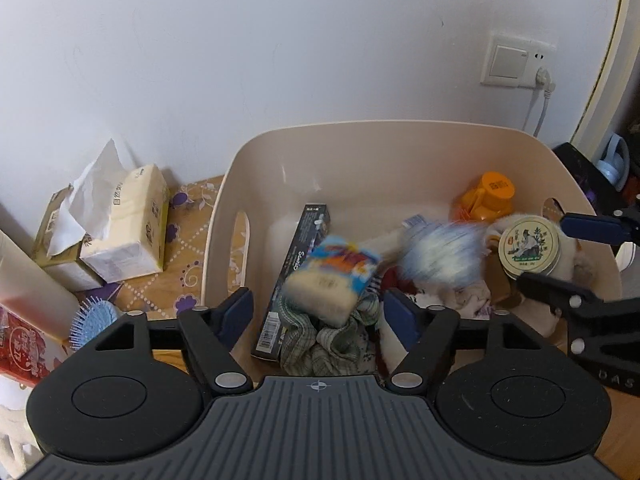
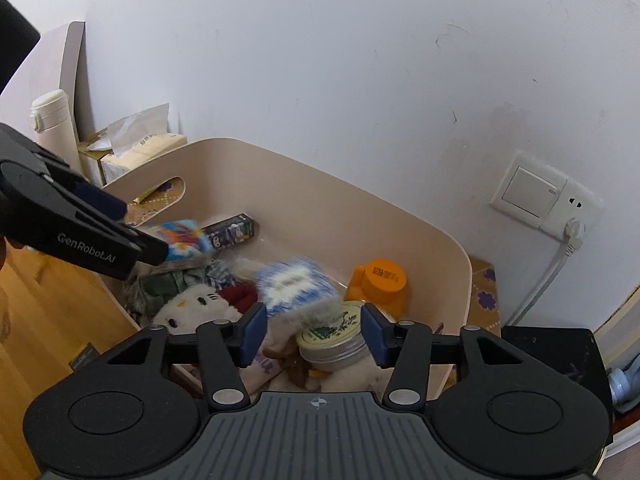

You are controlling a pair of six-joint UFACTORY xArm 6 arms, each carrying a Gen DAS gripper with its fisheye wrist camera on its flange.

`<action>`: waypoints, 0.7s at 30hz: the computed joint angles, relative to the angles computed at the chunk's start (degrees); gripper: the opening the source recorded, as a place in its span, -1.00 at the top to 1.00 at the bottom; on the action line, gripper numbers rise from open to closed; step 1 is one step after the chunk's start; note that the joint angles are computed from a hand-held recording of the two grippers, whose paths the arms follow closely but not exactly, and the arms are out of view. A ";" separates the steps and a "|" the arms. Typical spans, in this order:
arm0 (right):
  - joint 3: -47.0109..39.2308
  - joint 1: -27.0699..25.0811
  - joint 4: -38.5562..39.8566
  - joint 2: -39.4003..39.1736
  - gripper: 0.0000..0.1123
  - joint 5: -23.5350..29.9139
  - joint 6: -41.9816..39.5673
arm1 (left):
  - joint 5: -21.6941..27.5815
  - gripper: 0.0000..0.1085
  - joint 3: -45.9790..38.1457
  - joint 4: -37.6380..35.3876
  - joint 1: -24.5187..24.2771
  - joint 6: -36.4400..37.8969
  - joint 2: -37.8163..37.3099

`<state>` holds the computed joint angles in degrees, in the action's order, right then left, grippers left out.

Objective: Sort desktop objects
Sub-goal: 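Carry both tissue packs into the bin and open both tools, then move both tools back to the table toward the fuzzy cap and orange clip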

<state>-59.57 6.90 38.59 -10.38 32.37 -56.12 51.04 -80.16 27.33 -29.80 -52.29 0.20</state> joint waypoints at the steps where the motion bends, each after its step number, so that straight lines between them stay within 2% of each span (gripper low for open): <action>1: 0.37 -0.04 -0.02 -0.42 -0.17 -0.08 0.16 | 0.65 -0.36 -0.35 -0.27 -0.13 0.14 0.06; 4: 0.98 -0.87 0.16 -1.58 -0.37 0.68 1.09 | 2.01 -0.37 -0.66 0.02 -0.69 -0.82 -0.25; 8: 2.27 -1.64 0.44 -3.69 -0.43 1.19 2.11 | 2.67 -0.38 0.16 0.84 -1.53 -2.16 -1.52; 10: 3.21 -1.95 0.51 -4.88 -0.60 1.02 2.35 | 3.09 -0.43 0.62 1.62 -2.12 -2.89 -2.29; 21: 7.20 -4.07 0.24 -10.89 -0.79 2.58 3.04 | 6.16 -0.45 3.05 3.86 -4.95 -6.42 -6.61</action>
